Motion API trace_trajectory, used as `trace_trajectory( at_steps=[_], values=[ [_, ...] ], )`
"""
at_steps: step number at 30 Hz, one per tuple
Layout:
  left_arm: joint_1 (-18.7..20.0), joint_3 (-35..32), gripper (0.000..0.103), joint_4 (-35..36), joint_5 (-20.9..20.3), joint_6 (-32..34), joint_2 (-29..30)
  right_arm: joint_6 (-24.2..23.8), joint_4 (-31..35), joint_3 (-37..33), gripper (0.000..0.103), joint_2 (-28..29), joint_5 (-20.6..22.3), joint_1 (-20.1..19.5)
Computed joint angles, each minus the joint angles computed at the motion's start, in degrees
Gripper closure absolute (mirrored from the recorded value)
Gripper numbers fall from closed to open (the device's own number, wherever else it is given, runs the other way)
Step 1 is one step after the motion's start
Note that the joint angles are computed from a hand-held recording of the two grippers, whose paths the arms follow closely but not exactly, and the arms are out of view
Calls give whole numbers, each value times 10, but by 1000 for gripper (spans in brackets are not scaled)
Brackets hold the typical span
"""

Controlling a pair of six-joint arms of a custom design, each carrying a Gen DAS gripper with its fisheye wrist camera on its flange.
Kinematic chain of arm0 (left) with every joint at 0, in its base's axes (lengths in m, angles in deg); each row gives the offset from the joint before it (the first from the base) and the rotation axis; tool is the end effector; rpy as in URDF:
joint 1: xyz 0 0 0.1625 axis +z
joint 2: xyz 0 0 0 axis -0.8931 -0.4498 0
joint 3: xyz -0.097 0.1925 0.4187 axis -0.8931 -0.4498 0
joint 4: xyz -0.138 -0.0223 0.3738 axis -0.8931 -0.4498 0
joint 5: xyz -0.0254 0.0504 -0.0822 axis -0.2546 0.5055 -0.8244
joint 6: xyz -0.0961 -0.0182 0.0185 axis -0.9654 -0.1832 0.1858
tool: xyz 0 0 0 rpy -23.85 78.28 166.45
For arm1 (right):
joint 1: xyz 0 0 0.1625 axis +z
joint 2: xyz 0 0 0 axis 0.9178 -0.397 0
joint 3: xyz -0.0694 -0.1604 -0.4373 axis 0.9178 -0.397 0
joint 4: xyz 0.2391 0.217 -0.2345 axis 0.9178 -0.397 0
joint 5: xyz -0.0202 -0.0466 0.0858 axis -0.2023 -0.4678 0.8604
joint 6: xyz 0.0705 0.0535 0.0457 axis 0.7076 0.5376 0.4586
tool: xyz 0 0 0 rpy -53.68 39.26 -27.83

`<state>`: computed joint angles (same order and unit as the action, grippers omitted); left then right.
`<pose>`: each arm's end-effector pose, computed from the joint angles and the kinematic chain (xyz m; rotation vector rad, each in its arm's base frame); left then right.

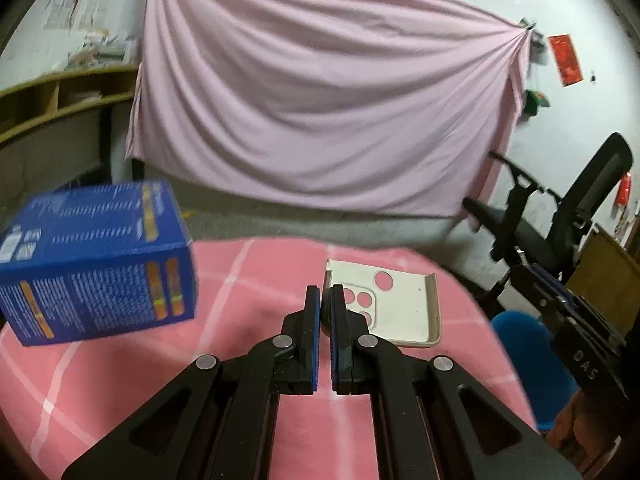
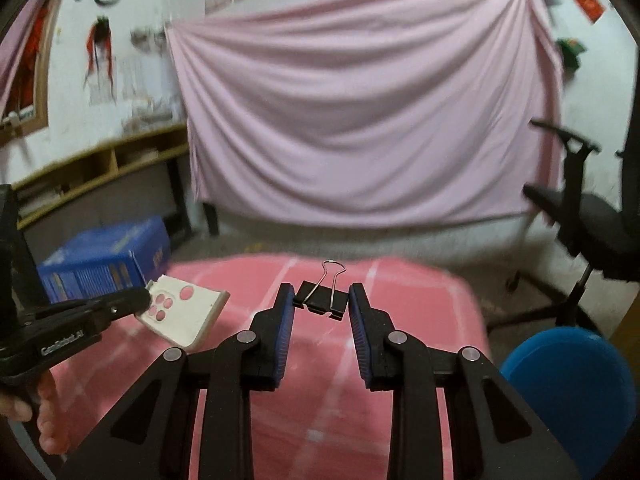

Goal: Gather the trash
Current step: 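Lift and carry the phone case and binder clip over the blue bucket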

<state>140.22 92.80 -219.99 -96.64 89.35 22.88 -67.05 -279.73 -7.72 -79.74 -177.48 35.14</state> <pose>-0.0339 -0.8326 0.2755 0.7802 2.4842 -1.1338 0.2560 -0.7702 0.0075 0.6193 -2.1286 1.3134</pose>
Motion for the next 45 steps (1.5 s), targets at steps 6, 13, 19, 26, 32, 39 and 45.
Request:
trace_trajectory(
  at_steps=[6, 13, 19, 26, 32, 39, 45],
  values=[
    [-28, 39, 101, -58, -25, 9, -6, -38, -163, 70, 78, -29, 44, -4],
    [-63, 72, 101, -101, -54, 23, 2, -57, -286, 127, 78, -59, 56, -11],
    [-96, 100, 101, -125, -64, 28, 16, -48, -359, 186, 78, -90, 47, -23],
    [-121, 115, 101, -133, -69, 31, 38, -28, -416, 257, 78, -128, 33, -45],
    [-133, 121, 101, -131, -70, 31, 54, -23, -442, 299, 78, -148, 19, -60],
    [-143, 121, 101, -116, -55, 28, 70, 4, -431, 331, 78, -167, 5, -78],
    [-149, 98, 101, -70, -30, 12, 86, 45, -386, 343, 77, -181, -14, -91]
  ],
)
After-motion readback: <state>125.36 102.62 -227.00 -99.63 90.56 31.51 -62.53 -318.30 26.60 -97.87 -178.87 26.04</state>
